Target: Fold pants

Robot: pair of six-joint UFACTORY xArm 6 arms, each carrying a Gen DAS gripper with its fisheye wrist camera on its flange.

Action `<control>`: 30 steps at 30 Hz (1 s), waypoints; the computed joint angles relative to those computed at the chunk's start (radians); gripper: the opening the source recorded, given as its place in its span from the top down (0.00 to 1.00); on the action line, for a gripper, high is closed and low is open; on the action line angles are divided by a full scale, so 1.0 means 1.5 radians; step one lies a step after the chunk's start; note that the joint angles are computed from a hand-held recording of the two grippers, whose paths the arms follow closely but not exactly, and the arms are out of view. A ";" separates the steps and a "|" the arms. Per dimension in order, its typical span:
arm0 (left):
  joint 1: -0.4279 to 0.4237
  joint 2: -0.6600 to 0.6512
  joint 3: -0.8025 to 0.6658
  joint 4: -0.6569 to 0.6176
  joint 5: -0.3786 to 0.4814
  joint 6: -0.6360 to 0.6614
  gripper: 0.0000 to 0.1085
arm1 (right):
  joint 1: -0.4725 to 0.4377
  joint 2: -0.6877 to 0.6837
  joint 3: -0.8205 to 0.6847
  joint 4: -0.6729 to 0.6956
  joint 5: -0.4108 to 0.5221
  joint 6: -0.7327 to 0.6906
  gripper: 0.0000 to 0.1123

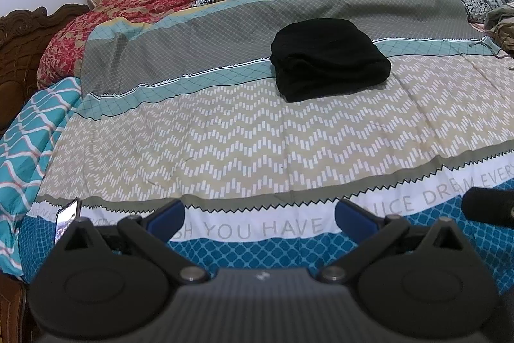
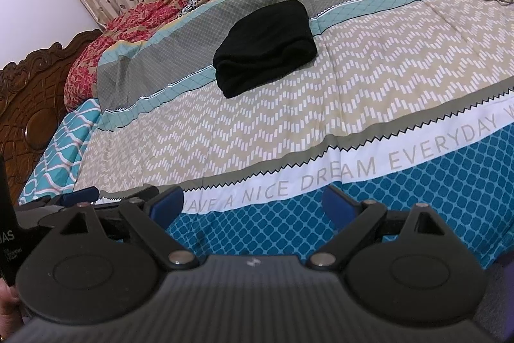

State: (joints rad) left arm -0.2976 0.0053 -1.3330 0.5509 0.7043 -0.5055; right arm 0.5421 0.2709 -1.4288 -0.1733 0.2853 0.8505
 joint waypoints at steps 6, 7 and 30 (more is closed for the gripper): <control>-0.001 -0.001 -0.001 0.005 0.004 -0.002 0.05 | 0.001 -0.002 0.002 -0.019 -0.001 0.019 0.16; -0.001 -0.001 -0.001 0.004 0.004 -0.001 0.05 | 0.001 -0.002 0.001 -0.025 -0.002 0.024 0.16; -0.005 0.011 -0.023 0.013 0.043 -0.020 0.05 | -0.001 -0.003 -0.007 -0.122 0.002 0.093 0.16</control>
State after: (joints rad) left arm -0.3053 0.0215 -1.3678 0.5697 0.7680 -0.5355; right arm 0.5402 0.2667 -1.4395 -0.3560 0.2888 0.9893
